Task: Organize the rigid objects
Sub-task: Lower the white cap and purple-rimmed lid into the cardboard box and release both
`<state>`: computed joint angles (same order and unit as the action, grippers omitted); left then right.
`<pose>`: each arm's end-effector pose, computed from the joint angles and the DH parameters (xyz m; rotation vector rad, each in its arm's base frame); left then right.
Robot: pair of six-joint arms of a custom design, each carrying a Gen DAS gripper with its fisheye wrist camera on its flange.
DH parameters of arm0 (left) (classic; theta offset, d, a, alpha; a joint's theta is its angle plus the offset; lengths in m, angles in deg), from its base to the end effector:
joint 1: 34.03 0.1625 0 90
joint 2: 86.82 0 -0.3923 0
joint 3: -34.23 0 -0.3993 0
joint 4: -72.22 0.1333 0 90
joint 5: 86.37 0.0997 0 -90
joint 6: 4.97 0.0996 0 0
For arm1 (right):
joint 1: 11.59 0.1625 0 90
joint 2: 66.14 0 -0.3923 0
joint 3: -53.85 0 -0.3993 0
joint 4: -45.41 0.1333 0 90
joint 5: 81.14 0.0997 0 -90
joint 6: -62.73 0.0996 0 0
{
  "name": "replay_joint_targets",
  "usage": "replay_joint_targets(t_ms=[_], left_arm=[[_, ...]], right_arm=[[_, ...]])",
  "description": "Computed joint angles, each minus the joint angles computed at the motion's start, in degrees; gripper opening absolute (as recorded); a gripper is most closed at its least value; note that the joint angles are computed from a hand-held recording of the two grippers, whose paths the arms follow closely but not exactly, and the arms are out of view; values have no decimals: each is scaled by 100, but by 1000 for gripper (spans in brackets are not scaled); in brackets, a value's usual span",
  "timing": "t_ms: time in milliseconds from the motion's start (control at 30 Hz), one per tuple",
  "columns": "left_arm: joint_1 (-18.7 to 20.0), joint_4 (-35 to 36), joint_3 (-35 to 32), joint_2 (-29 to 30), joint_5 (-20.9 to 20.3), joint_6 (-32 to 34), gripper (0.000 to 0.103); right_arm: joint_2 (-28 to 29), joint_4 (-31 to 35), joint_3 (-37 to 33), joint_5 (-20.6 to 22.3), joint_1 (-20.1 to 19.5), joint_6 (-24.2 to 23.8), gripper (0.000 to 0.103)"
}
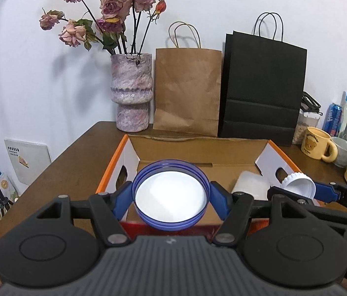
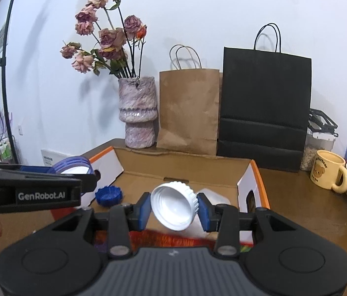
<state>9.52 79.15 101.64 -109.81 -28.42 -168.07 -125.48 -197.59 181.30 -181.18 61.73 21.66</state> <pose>-0.3220 -0.5629 -0.0920 1.1318 2.3284 -1.0621 -0.0197 -0.4696 0.2200 0.2490 -1.8655 1.4229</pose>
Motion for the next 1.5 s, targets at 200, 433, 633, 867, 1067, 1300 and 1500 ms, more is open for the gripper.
replay_joint_targets(t_ms=[200,433,633,867,1067,1300,1500], left_arm=[[41,116,-483,247,0,66,68],[105,337,-1108,603,-31,93,68],[178,619,-1762,974,-75,50,68],[267,972,-2597,1438,-132,29,68],[334,1389,-3412,1889,-198,11,68],[408,1936,-4315,2403,-262,-1,68],[419,1926,-4264,2379,-228,1,68]], right_arm=[[11,275,-307,4,13,41,39],[63,593,-692,-61,32,99,39],[171,846,-1067,-237,72,134,39],[258,1275,-1396,-231,19,182,39],[334,1526,-1614,-254,-26,167,39],[382,1779,-1746,-360,-61,216,39],[419,1775,-1793,-509,-48,139,41]])
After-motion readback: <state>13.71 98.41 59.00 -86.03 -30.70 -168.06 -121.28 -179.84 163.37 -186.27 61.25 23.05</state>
